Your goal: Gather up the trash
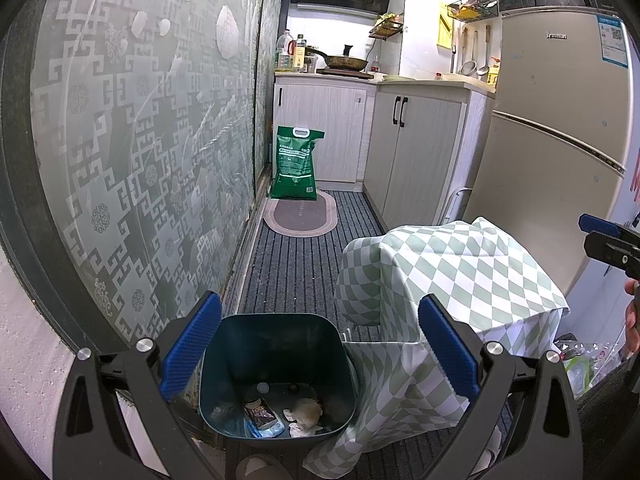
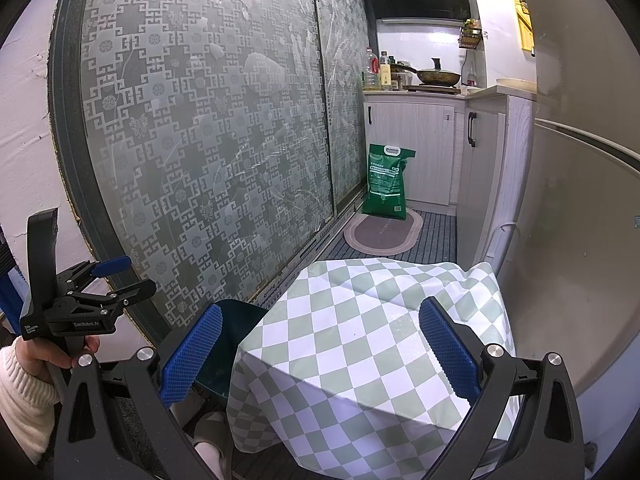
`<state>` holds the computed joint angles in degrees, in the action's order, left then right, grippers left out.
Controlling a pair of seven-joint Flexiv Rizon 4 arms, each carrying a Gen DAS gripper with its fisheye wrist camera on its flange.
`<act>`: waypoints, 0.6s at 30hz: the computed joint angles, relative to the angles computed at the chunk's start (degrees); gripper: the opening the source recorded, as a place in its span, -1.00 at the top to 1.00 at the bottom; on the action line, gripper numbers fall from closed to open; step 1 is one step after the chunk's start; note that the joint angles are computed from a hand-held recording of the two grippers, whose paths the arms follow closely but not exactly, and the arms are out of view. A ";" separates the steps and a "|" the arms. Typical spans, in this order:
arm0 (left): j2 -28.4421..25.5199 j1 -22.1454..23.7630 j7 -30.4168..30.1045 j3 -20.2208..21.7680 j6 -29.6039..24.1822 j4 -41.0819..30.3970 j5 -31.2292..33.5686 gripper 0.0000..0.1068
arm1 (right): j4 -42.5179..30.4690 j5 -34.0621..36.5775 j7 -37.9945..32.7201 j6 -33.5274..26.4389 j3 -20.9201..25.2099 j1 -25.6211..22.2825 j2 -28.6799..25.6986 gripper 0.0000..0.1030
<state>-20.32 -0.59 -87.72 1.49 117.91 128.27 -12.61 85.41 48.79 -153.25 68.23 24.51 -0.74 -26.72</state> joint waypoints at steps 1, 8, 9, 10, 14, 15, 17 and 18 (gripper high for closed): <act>-0.03 -0.23 0.13 0.17 0.04 -0.02 -0.16 -0.88 | -0.02 -0.05 0.06 -0.10 -0.05 0.02 -0.01 -0.94; -0.04 -0.32 0.16 0.22 0.09 0.00 -0.31 -0.88 | 0.02 0.10 -0.01 0.06 -0.07 0.08 0.01 -0.94; -0.06 -0.31 0.20 0.23 0.12 -0.01 -0.28 -0.88 | 0.02 0.10 -0.01 0.06 -0.07 0.08 0.01 -0.94; -0.06 -0.31 0.20 0.22 0.12 -0.01 -0.29 -0.88 | 0.00 0.07 -0.05 0.00 -0.07 0.07 0.01 -0.94; -0.05 -0.35 0.20 0.24 0.08 0.01 -0.37 -0.88 | 0.02 0.11 -0.05 0.03 -0.07 0.07 0.02 -0.94; -0.04 -0.27 0.14 0.17 0.12 0.01 -0.28 -0.88 | -0.04 0.10 -0.04 -0.01 -0.08 0.06 0.00 -0.94; -0.05 -0.38 0.17 0.23 0.17 0.03 -0.36 -0.88 | 0.02 0.11 -0.03 0.03 -0.09 0.09 0.01 -0.94; -0.04 -0.27 0.17 0.18 0.09 0.01 -0.27 -0.88 | 0.05 0.09 -0.01 0.05 -0.10 0.11 0.03 -0.94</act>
<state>-20.36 -0.87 -87.55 1.67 118.00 128.28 -12.88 85.46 48.88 -153.26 68.28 24.41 -0.63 -26.69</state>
